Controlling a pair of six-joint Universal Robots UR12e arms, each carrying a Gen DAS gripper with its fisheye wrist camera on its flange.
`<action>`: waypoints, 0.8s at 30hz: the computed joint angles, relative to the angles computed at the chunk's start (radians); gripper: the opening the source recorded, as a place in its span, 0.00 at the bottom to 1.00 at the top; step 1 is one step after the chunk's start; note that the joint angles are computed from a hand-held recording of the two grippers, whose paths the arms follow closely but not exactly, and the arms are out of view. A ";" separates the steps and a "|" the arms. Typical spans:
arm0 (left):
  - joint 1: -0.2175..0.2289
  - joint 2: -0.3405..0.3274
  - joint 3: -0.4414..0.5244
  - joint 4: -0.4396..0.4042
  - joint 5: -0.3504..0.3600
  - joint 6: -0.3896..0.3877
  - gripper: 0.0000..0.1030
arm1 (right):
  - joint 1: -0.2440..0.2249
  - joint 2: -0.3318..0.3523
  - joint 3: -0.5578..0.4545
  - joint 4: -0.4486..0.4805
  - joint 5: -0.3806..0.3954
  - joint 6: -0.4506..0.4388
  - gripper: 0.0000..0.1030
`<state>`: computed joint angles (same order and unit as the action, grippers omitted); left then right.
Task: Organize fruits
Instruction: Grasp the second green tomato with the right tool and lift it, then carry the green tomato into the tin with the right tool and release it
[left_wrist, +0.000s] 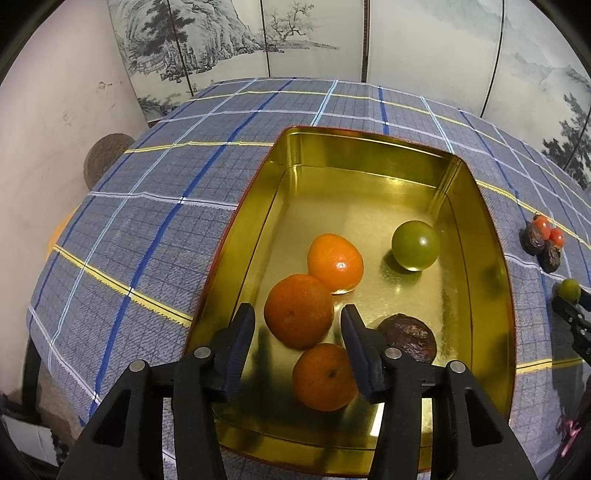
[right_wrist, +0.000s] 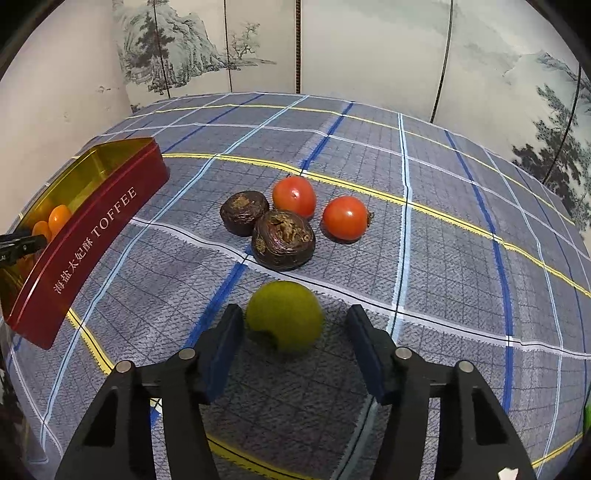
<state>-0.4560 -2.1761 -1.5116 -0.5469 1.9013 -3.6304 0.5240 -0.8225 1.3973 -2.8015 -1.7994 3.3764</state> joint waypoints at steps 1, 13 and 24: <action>0.000 0.002 -0.001 0.001 0.001 -0.001 0.50 | 0.000 0.000 -0.001 -0.001 0.001 -0.001 0.52; -0.007 0.021 -0.016 0.020 -0.019 -0.019 0.55 | 0.003 0.004 -0.006 -0.003 -0.002 -0.005 0.47; -0.011 0.036 -0.035 0.043 -0.043 -0.029 0.61 | 0.004 0.006 -0.011 -0.001 0.005 -0.011 0.38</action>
<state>-0.4672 -2.1401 -1.5468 -0.5035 1.8585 -3.6590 0.5284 -0.8166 1.3863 -2.8023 -1.7941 3.3659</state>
